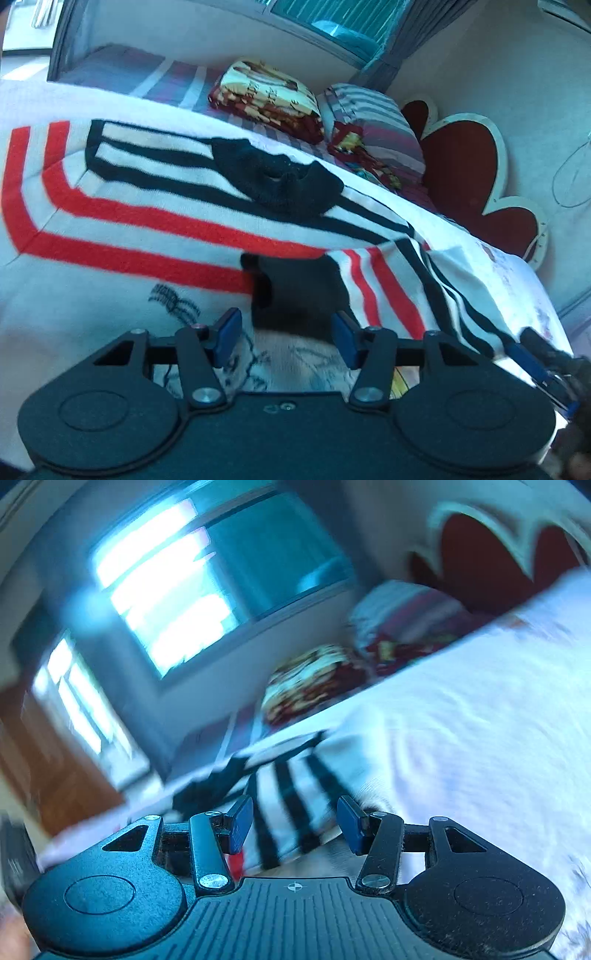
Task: Fold small clothes
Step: 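Fold the gripped sleeve across the sweater body toward the collar with the right tool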
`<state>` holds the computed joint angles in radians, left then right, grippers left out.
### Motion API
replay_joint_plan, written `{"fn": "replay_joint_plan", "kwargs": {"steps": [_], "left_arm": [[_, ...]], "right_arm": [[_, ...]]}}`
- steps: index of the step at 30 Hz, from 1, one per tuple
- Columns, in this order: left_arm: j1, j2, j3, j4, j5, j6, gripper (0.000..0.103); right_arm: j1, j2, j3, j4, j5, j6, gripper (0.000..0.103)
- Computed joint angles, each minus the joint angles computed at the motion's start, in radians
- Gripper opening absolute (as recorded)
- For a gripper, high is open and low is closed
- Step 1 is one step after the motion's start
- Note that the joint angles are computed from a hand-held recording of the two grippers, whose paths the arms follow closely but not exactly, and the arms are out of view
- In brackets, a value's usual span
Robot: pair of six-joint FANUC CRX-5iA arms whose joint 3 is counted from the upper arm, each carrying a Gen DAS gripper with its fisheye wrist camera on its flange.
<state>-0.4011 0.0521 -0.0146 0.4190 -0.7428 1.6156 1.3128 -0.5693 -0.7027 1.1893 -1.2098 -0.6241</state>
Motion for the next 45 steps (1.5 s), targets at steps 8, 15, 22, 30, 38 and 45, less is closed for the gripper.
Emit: {"fn": "replay_joint_plan", "kwargs": {"steps": [8,15,22,30,38,45], "left_arm": [[-0.001,0.055,0.056,0.020,-0.031,-0.013,0.008],[0.065,-0.052,0.001,-0.015,0.018,-0.059,0.007],[0.148,-0.075,-0.010,-0.036,-0.078,-0.076,0.007],[0.148,-0.069,-0.032,-0.035,-0.065,-0.058,0.007],[0.114,-0.056,0.006,-0.100,-0.085,-0.059,0.007],[0.108,-0.070,-0.020,-0.110,-0.059,-0.051,0.008]], "right_arm": [[0.025,-0.147,-0.102,0.091,-0.033,-0.302,0.051],[0.091,-0.195,-0.097,0.082,-0.087,-0.367,0.052],[-0.011,-0.220,-0.129,0.022,0.113,-0.439,0.052],[-0.150,-0.160,-0.075,-0.136,0.236,-0.272,0.051],[-0.043,-0.146,-0.050,-0.212,0.068,-0.196,0.005],[0.108,-0.117,0.032,-0.115,-0.119,0.029,0.006]]}}
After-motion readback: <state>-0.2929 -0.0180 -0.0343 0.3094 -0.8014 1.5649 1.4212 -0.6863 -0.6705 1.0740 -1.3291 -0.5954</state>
